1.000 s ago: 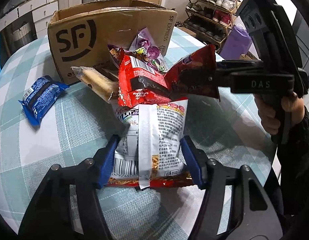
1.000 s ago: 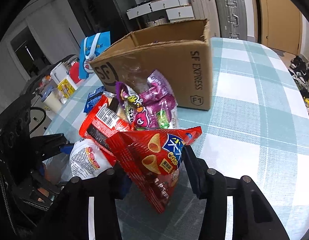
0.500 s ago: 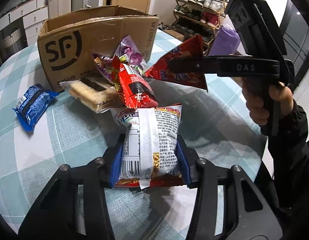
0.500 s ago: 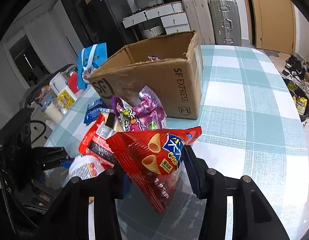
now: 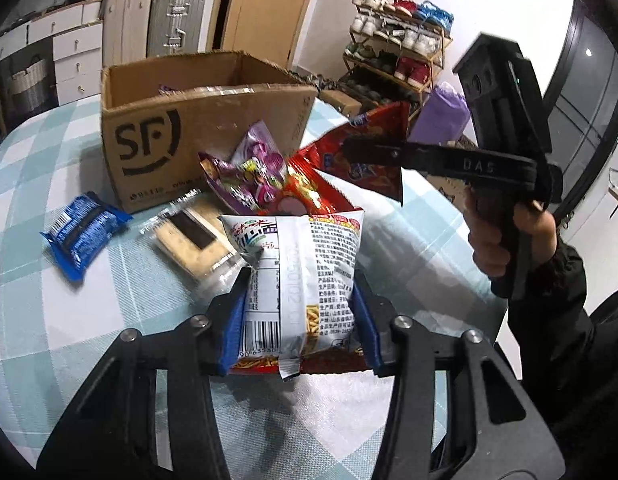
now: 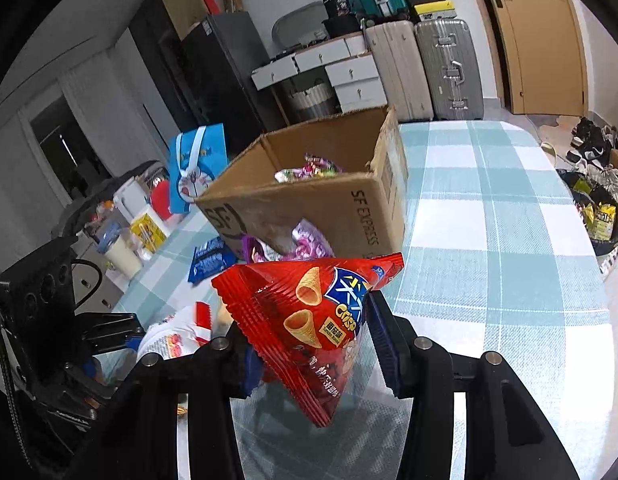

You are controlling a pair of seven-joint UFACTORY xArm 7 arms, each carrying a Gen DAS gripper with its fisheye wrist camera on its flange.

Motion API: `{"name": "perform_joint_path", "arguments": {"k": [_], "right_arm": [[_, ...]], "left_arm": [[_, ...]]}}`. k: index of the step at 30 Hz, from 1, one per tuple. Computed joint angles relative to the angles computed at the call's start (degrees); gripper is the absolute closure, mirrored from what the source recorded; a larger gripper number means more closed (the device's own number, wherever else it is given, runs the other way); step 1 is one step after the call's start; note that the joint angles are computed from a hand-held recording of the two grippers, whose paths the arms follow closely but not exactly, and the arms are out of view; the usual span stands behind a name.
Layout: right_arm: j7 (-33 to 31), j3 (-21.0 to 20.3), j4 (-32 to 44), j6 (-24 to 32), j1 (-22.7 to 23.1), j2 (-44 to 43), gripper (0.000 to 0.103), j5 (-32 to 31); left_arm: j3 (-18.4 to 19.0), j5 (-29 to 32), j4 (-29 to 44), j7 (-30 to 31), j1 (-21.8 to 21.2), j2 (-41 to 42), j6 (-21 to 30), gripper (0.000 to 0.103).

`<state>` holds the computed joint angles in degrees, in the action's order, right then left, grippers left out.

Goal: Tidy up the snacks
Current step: 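Lift both held bags and carry them over the cardboard box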

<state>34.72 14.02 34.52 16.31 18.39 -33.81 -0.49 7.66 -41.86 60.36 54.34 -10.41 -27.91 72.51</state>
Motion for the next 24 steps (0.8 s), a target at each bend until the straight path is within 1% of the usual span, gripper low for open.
{"name": "perform_joint_path", "arguments": {"k": [4,6,9,11,15,21,24], "right_arm": [[0.6,0.2,-0.5,-0.9,-0.6,-0.8,0.056,-0.3],[0.5,0.1,-0.5,-1.0,-0.5,-0.8,0.056,-0.3],[0.7,0.2,-0.5,-1.1,-0.6,-1.0,0.056,-0.3],[0.9,0.3,-0.6,-1.2,-0.7,-1.4,0.056,-0.4],[1.3,0.7,-0.8,-0.9,-1.2,-2.4,0.056,-0.9],[2.1,1.1,-0.8,-0.7,-1.9,-3.2,0.056,-1.3],[2.8,1.7,-0.7,-1.1,-2.4,-3.5,0.056,-1.7]], "left_arm": [[0.7,-0.7,0.6,-0.9,0.6,-0.4,-0.4,0.059],[1.4,-1.3,0.5,-0.5,0.9,0.0,-1.1,0.059],[1.1,-2.2,0.5,-0.8,1.2,0.5,-3.4,0.059],[1.5,-2.3,0.9,-1.1,1.4,0.3,-3.5,0.059],[1.2,-2.7,0.2,-0.8,1.7,1.0,-6.7,0.059],[0.3,-2.4,-0.5,-3.3,1.7,0.7,-10.9,0.059],[-0.2,-2.0,-0.9,-3.7,1.3,0.5,-13.9,0.059]]}}
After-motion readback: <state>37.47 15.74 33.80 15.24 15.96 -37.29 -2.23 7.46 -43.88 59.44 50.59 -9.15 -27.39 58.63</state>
